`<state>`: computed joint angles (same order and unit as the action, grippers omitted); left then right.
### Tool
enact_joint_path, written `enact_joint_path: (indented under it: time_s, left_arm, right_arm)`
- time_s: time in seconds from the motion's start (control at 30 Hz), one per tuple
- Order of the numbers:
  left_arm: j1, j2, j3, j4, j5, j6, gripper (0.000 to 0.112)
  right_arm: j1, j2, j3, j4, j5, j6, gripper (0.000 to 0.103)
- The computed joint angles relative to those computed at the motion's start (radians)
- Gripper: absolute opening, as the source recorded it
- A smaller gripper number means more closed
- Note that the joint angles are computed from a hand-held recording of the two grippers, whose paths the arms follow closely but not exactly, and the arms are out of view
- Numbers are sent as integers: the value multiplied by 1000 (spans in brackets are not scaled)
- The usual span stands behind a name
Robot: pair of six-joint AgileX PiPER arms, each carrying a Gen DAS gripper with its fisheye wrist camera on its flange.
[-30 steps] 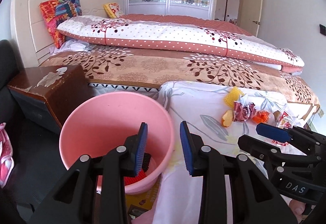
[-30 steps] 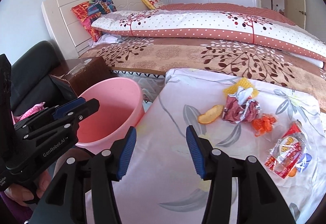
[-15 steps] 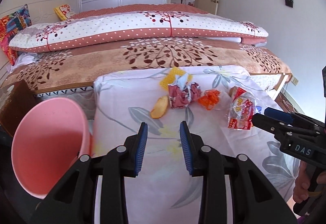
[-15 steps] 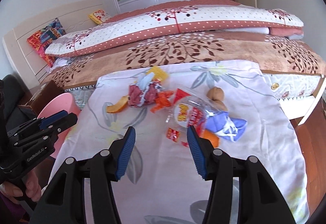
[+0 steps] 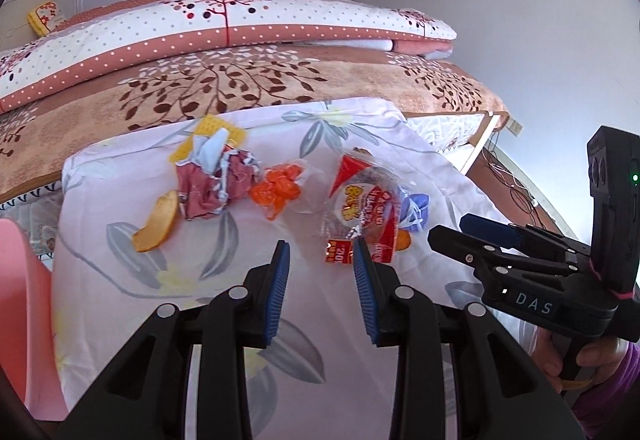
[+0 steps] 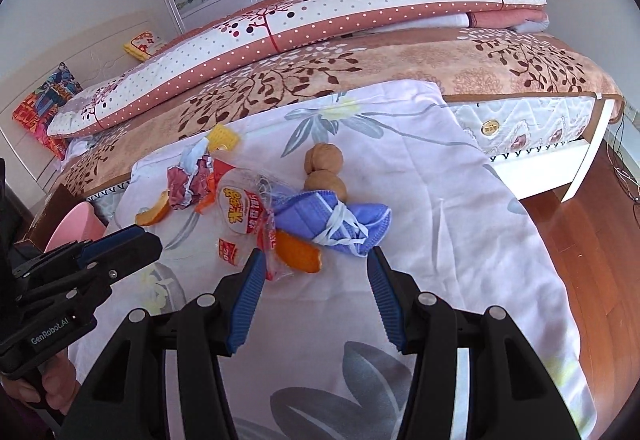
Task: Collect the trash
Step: 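Move both tools back over the bed toward the snack bag and blue cloth, then grasp the clear snack bag with the left tool while the right tool grasps the blue cloth bundle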
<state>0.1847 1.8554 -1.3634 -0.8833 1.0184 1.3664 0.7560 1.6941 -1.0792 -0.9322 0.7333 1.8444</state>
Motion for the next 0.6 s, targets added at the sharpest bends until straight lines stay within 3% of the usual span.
enact_joint_path:
  time_s: [0.33,0.6]
  left_arm:
    - [-123,103,-78,77,-64,-89,33]
    - [-148,181,-143,100,-37,-166,41]
  right_arm:
    - [-23,-19,53,2,-60,14,52]
    - [-44,-20,62,14,-88,-20,52]
